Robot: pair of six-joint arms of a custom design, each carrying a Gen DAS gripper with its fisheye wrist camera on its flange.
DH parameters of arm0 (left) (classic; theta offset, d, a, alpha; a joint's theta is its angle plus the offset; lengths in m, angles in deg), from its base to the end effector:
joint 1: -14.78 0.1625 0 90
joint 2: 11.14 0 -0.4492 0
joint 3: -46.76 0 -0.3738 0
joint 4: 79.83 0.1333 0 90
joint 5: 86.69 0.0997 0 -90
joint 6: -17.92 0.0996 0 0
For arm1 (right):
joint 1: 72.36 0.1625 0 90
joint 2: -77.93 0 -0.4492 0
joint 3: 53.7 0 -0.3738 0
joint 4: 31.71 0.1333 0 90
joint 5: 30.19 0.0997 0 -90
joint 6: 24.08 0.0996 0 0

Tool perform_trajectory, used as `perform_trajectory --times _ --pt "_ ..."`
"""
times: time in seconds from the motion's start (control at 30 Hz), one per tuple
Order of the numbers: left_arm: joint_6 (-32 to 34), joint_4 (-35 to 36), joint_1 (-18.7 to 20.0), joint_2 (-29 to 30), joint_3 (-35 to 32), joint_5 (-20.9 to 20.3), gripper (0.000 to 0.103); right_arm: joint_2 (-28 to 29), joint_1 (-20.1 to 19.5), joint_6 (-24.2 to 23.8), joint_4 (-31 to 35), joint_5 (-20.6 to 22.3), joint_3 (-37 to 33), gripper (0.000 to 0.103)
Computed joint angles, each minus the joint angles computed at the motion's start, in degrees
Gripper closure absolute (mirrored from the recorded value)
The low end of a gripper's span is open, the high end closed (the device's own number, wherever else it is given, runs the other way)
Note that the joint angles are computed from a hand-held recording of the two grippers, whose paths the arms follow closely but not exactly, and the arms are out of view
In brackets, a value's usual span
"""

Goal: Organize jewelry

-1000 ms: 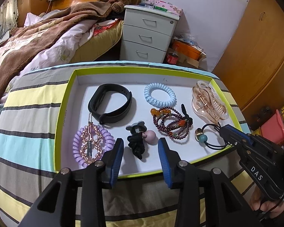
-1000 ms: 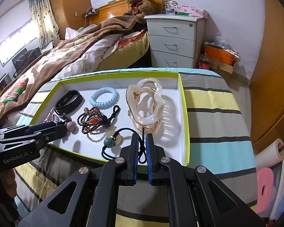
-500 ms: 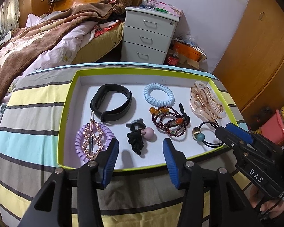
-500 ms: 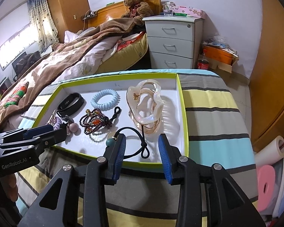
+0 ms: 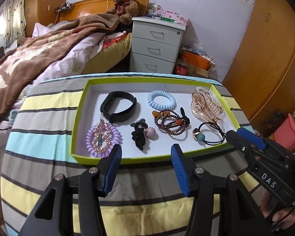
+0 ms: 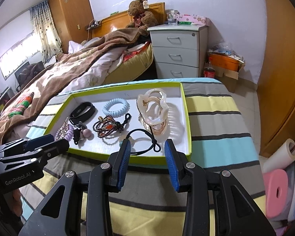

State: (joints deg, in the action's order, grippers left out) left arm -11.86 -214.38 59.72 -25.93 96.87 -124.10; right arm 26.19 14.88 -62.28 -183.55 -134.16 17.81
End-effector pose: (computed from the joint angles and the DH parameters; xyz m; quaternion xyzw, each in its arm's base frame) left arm -0.4498 -0.7490 0.0173 0.0835 0.8904 -0.3256 0.3069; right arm 0.0721 -0.7731 0.3838 0.2404 -0.8958 0.2940 0.2310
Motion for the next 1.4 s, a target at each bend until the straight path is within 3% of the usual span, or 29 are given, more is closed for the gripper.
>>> perform_trajectory --times 0.87,1.4 --pt "-8.0 -5.1 -7.5 -7.1 19.1 12.8 0.049 -13.0 0.9 -2.7 -16.2 4.1 22.1 0.066" --pt "-11.6 -6.0 -10.3 -9.2 24.9 15.5 0.049 -16.1 1.2 -3.3 -20.8 5.0 27.8 0.065"
